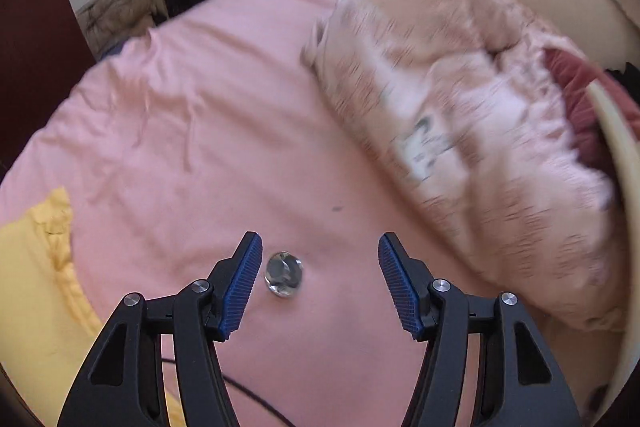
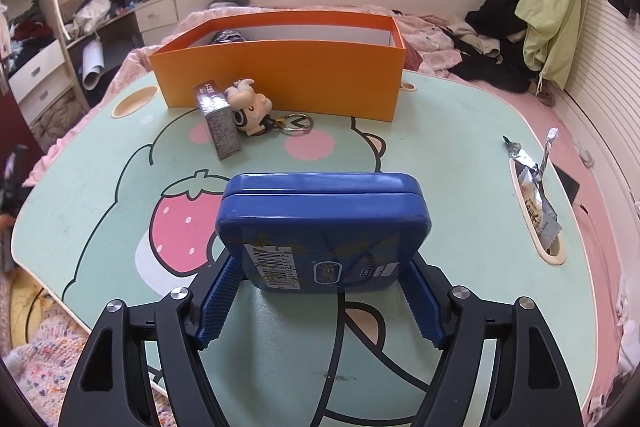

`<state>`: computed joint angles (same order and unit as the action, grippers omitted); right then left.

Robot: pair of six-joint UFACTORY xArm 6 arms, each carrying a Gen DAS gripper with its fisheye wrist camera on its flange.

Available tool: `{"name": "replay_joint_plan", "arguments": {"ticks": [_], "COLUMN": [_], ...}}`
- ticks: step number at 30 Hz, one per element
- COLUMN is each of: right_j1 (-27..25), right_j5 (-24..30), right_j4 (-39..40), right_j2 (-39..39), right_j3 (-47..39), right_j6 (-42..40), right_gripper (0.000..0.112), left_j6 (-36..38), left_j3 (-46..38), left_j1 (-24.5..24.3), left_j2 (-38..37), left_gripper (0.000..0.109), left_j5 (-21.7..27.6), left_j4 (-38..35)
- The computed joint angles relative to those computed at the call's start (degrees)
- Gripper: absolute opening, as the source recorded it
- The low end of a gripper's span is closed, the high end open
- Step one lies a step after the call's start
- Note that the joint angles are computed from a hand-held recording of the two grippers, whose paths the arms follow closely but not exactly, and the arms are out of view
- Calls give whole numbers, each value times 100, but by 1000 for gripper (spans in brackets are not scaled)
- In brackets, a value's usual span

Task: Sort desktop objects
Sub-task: 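Grasp the small silver piece on the bed with the left gripper while the right gripper holds the tin, then carry the blue tin and silver piece into the orange box and release both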

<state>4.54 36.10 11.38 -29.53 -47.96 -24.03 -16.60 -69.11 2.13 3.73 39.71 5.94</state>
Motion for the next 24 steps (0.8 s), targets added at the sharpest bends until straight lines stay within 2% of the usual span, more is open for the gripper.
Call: {"name": "replay_joint_plan", "arguments": {"ticks": [2, 3, 8, 10, 12, 15, 17, 24], "right_j1": [-10, -11, -27, -47, -55, -63, -67, -67], "right_j5": [-5, -9, 7, 19, 21, 27, 34, 37], "right_j4": [-32, -50, -15, 13, 24, 30, 41, 46], "right_j2": [-5, -9, -13, -10, -15, -13, -16, -11], "right_j3": [7, 13, 12, 2, 4, 0, -2, -8], "right_j6": [32, 48, 28, 3, 4, -7, -15, -18], "right_gripper": [76, 76, 77, 78, 78, 78, 78, 78], "left_j6": [-578, -687, -539, -427, -449, -475, -435, -604], "left_j3": [22, -6, 59, -127, -118, 10, 102, 385], "left_j1": [-30, -25, -45, -37, -13, 3, -19, -253], "left_j2": [195, 256, 258, 476, 461, 314, 220, -43], "left_gripper": [61, 61, 59, 55, 54, 31, 29, 29], "left_j5": [78, 237, 457, 797, 770, 795, 744, 367], "left_j4": [651, 702, 575, 350, 259, 145, 43, 409]}}
